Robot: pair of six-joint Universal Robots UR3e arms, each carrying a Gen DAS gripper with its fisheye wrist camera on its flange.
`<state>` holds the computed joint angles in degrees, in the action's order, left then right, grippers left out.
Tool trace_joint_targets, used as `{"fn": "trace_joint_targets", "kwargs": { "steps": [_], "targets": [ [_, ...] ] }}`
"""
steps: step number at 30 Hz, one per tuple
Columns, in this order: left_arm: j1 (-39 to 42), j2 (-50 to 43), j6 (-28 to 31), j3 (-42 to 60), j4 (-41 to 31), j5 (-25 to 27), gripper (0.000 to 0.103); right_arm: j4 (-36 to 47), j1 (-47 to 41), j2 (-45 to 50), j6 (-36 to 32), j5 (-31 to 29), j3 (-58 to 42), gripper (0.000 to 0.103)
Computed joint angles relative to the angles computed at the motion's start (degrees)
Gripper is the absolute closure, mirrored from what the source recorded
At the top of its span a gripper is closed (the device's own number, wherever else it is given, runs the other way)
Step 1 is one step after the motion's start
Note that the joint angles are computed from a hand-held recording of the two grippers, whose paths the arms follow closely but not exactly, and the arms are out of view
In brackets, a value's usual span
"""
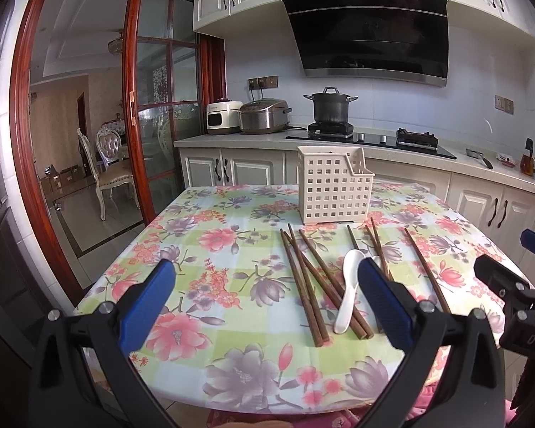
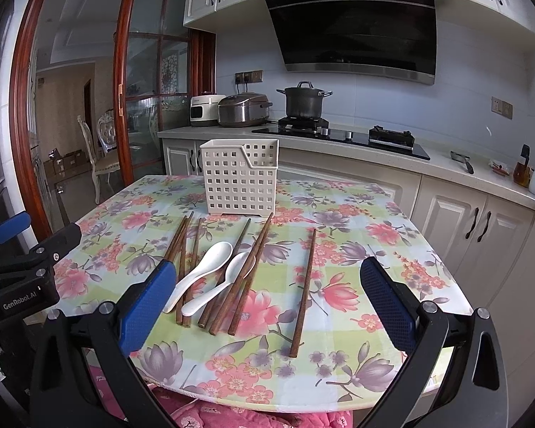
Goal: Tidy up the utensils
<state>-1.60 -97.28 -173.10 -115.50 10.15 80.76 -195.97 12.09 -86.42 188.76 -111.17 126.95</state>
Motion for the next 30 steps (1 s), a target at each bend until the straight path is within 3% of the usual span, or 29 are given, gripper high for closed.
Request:
{"fn": "trace_joint_targets", "kwargs": {
  "steps": [19,25,30],
  "targets": [
    [0.71,0.88,-0.21,-0.05,-0.12,-0.62,0.004,0.61,0.09,-0.48,-0.13,-0.38,-0.16,0.006],
    [2.13,1.62,-0.04,-0.18,-1.96,-3.66,0.004,1.0,-0.32,-1.22,-0.27,-0.35,0.13,0.006],
    [4.24,2.08,1.91,1.66,-10.25,-9.75,0.004,1.53,0.0,-0.42,-0.07,-0.75,-0.41,0.006]
  ]
}}
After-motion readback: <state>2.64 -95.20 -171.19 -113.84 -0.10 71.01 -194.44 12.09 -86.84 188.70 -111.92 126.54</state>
